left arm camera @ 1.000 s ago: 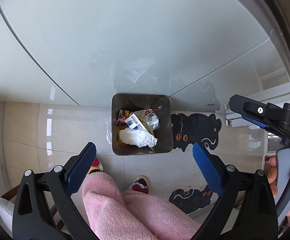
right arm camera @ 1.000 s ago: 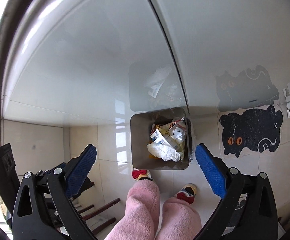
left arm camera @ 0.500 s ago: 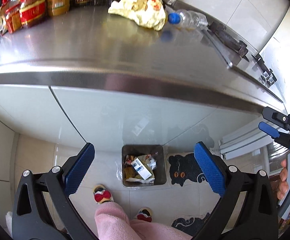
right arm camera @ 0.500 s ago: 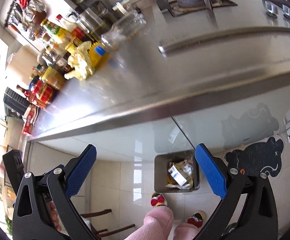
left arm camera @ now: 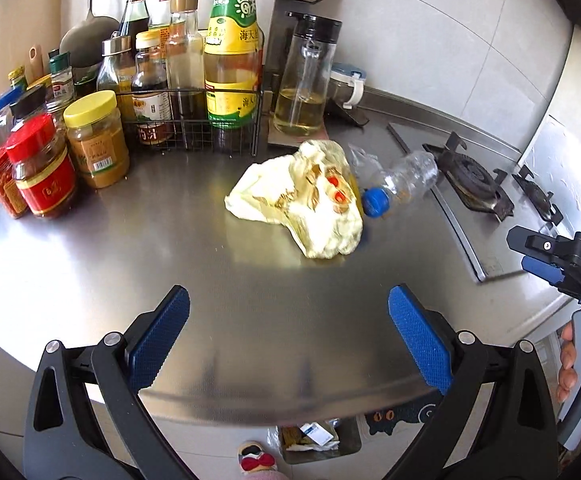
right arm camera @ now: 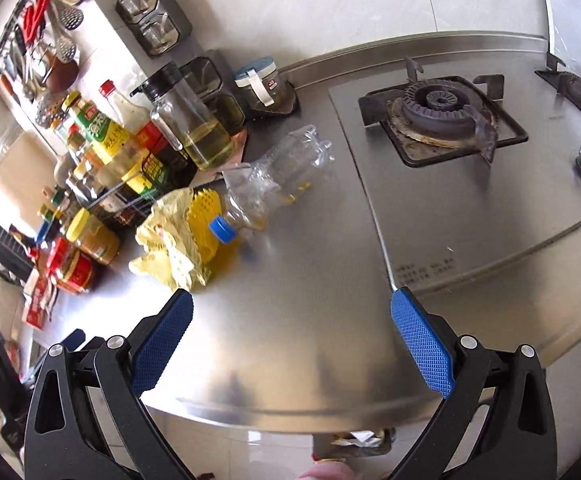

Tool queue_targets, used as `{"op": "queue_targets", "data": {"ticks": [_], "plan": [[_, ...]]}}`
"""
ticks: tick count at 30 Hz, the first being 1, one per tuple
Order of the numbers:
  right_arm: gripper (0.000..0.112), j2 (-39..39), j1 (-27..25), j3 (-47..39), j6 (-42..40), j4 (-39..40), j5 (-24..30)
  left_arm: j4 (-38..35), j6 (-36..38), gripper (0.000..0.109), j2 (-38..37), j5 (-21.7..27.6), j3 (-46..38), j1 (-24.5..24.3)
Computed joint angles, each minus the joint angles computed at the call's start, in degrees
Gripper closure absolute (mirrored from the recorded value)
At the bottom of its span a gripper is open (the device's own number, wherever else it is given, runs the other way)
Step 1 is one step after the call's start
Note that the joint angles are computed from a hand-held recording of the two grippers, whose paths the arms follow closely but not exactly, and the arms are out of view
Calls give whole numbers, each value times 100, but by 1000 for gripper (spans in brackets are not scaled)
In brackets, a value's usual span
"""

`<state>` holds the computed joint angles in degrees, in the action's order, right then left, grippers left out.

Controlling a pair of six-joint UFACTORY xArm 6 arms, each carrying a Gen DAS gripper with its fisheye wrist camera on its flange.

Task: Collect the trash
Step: 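Move both open grippers up to the yellow bag and plastic bottle, then grasp the yellow printed bag with the left gripper while the right grasps the clear bottle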

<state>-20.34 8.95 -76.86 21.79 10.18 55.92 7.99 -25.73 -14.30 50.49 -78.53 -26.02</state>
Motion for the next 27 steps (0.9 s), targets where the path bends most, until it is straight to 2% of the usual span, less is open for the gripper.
{"op": "queue_targets", "data": {"ticks": [7, 12, 17, 20, 23, 24, 25, 26, 27], "plan": [[13, 1610, 259, -1613, 784, -294, 385, -592, 944, 14, 1086, -2, -1029, 531], [13, 2337, 346, -2353, 1509, -732, 474, -1030, 1617, 15, 1629, -11, -1548, 773], [19, 2847, 253, -2797, 1957, -650, 595, -1321, 2235, 20, 1987, 35, -1881, 877], [25, 3087, 237, -2995, 2004, -575, 709, -1611, 2512, 28, 2150, 181, -2004, 925], [30, 3174, 262, -3014, 1981, -552, 665, -1969, 2760, 43, 2258, 357, -2073, 979], [39, 3186, 263, -3010, 1938, -505, 648, -2071, 2834, 51, 2284, 411, -2088, 993], [44, 3190, 256, -2991, 1892, -415, 641, -2182, 2917, 59, 2293, 447, -2082, 1007], [53, 3185, 254, -2968, 1873, -365, 646, -2300, 3006, 63, 2289, 470, -2065, 1024], [53, 3172, 258, -2931, 1830, -362, 623, -2391, 3076, 69, 2270, 472, -2032, 1029]]}}
